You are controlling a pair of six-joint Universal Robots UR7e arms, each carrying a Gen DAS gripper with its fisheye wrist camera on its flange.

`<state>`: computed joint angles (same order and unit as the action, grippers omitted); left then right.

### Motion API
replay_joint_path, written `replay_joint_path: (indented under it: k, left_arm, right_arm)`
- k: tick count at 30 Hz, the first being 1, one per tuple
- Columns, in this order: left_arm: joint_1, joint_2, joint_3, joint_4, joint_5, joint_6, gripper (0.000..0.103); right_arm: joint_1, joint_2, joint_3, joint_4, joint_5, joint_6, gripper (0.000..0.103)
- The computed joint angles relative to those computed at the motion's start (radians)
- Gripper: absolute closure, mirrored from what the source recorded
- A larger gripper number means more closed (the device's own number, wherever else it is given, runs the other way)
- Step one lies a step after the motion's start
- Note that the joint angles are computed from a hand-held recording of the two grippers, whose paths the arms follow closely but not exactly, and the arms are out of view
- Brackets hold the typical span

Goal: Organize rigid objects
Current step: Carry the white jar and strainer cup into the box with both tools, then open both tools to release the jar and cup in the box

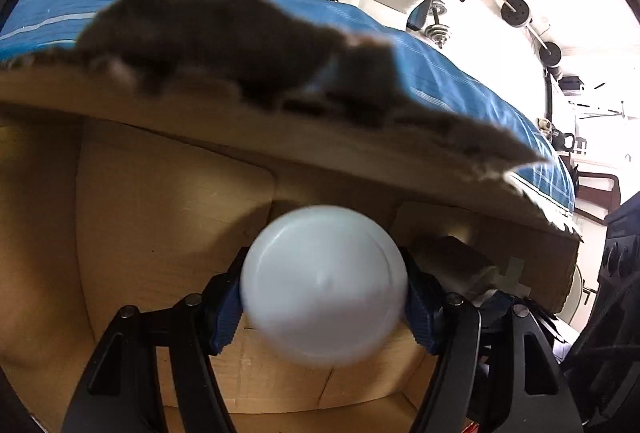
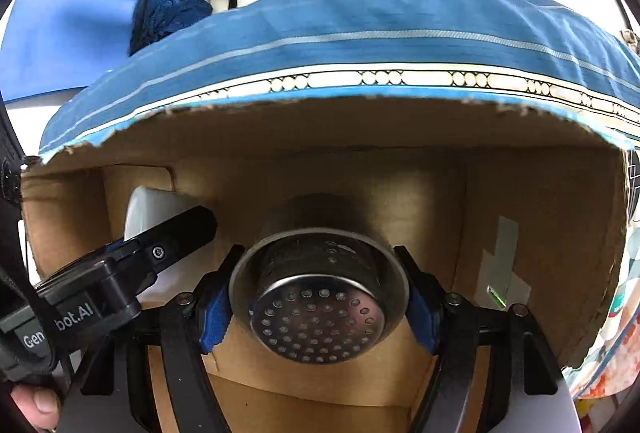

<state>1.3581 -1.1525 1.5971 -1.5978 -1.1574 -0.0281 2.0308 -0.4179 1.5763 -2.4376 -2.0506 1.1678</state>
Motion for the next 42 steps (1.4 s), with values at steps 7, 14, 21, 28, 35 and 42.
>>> replay_joint_path:
  k: [7,14,21,28,35,42]
  left_arm:
    - [-0.009,-0.025,-0.020,0.030,-0.008,0.015,0.033]
    - [-0.017,-0.098,0.004,0.024,0.055,0.087,0.014]
    - [-0.047,-0.227,0.107,-0.046,0.167,0.193,0.003]
    - [-0.113,-0.358,0.206,-0.123,0.176,0.247,0.003]
    - [-0.145,-0.484,0.226,-0.109,0.161,0.280,0.003]
    - [-0.180,-0.600,0.221,-0.047,0.131,0.255,0.003]
  right_arm:
    - [0.016,-0.012,-0.003,0.012,-0.006,0.026,0.023]
    - [0.048,-0.017,-0.035,0.075,-0.011,0.052,0.010]
    - [0.121,-0.015,-0.059,0.190,-0.043,0.112,0.000]
    - [0.213,-0.006,-0.082,0.253,-0.085,0.195,0.000]
    - [0.309,0.004,-0.131,0.317,-0.127,0.278,0.000]
    - [0.400,0.008,-0.184,0.388,-0.147,0.332,0.000]
